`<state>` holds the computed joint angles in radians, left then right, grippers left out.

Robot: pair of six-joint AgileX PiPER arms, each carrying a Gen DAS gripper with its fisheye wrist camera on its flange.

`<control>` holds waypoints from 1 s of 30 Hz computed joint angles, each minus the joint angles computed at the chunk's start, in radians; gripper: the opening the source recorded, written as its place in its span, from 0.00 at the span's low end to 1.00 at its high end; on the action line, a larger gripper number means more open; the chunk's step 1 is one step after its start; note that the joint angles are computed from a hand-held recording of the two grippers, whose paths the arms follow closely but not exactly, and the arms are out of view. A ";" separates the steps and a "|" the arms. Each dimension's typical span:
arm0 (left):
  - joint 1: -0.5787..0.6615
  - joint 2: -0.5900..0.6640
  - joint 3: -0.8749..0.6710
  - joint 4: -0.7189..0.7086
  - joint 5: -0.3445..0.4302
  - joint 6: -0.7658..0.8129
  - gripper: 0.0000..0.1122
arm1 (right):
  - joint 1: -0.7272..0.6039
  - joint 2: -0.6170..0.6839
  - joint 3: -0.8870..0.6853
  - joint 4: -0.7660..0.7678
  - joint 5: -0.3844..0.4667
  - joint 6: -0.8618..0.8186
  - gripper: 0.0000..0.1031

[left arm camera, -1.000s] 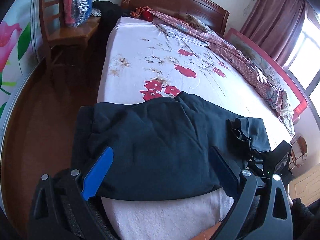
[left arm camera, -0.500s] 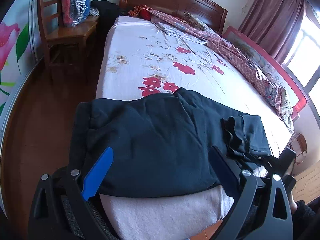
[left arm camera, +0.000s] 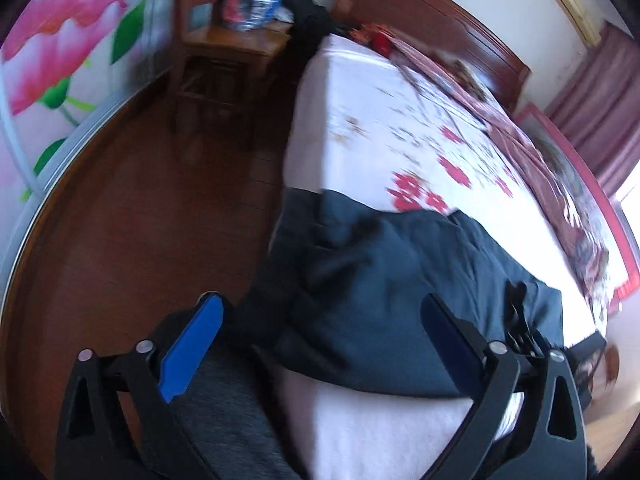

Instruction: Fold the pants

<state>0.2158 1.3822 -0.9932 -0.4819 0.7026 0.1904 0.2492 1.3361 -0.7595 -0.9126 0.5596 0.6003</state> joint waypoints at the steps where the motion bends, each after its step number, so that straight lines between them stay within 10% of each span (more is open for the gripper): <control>1: 0.058 0.024 -0.001 -0.091 0.030 0.080 0.90 | -0.031 0.000 -0.034 0.100 0.004 -0.082 0.21; 9: 0.388 0.347 0.077 -0.734 0.388 0.368 0.90 | -0.043 -0.064 -0.206 0.451 0.189 -0.343 0.21; 24: 0.298 0.546 0.237 -1.119 0.311 0.543 0.87 | 0.097 -0.074 -0.306 0.447 0.261 -0.318 0.21; 30: 0.314 0.616 0.218 -1.208 0.362 0.681 0.43 | 0.112 -0.093 -0.276 0.473 0.287 -0.288 0.21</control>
